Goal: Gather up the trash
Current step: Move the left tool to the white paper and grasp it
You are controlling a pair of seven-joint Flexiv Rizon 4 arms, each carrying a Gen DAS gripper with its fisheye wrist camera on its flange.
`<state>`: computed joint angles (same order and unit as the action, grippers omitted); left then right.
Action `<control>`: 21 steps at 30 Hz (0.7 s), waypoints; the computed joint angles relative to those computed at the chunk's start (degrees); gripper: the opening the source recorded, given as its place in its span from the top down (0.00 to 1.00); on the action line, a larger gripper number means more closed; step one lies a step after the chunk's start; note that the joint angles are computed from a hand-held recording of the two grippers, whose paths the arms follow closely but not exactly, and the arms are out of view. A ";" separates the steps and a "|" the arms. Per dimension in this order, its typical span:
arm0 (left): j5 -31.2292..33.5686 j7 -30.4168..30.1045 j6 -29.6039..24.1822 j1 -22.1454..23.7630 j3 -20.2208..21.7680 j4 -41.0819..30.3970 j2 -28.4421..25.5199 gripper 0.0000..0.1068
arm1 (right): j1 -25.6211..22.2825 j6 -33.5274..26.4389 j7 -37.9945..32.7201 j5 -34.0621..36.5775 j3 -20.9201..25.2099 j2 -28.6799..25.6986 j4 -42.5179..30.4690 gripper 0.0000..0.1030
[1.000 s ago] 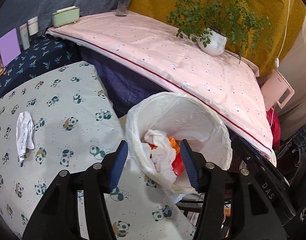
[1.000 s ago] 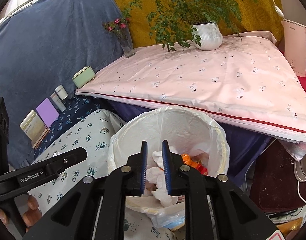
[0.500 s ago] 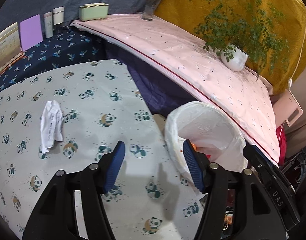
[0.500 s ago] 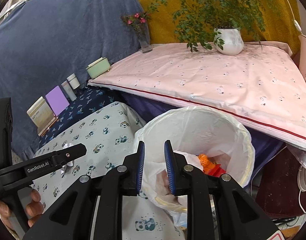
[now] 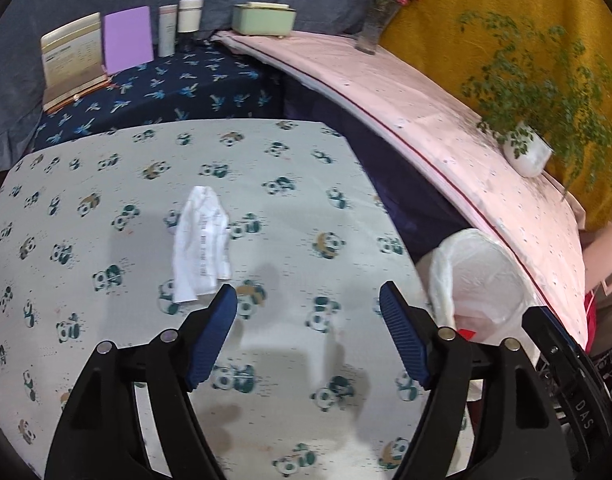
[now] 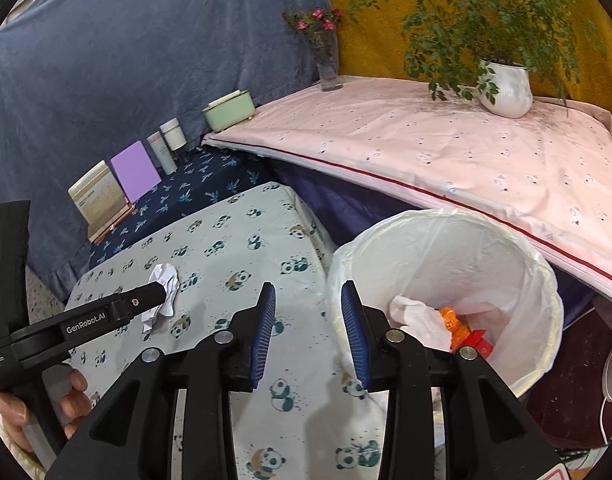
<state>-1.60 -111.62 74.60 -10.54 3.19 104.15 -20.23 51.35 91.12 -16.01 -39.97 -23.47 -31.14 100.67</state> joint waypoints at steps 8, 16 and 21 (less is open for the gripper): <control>0.48 -1.26 -0.14 2.21 1.86 1.32 -0.54 0.29 | -5.17 -5.00 -4.49 0.91 9.92 -3.48 -6.68 0.61; -1.27 0.39 -1.05 4.53 1.42 1.30 -2.66 0.29 | -9.44 -10.60 -11.26 4.03 19.05 -8.20 -14.33 0.61; -2.24 1.45 -1.76 5.31 1.40 0.52 -4.18 0.29 | -10.21 -13.29 -15.11 6.58 21.95 -11.01 -18.58 0.61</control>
<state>-3.84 -110.17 72.84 -5.23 4.59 104.67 -24.41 41.14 77.83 -31.11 -33.38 -1.52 -42.15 82.10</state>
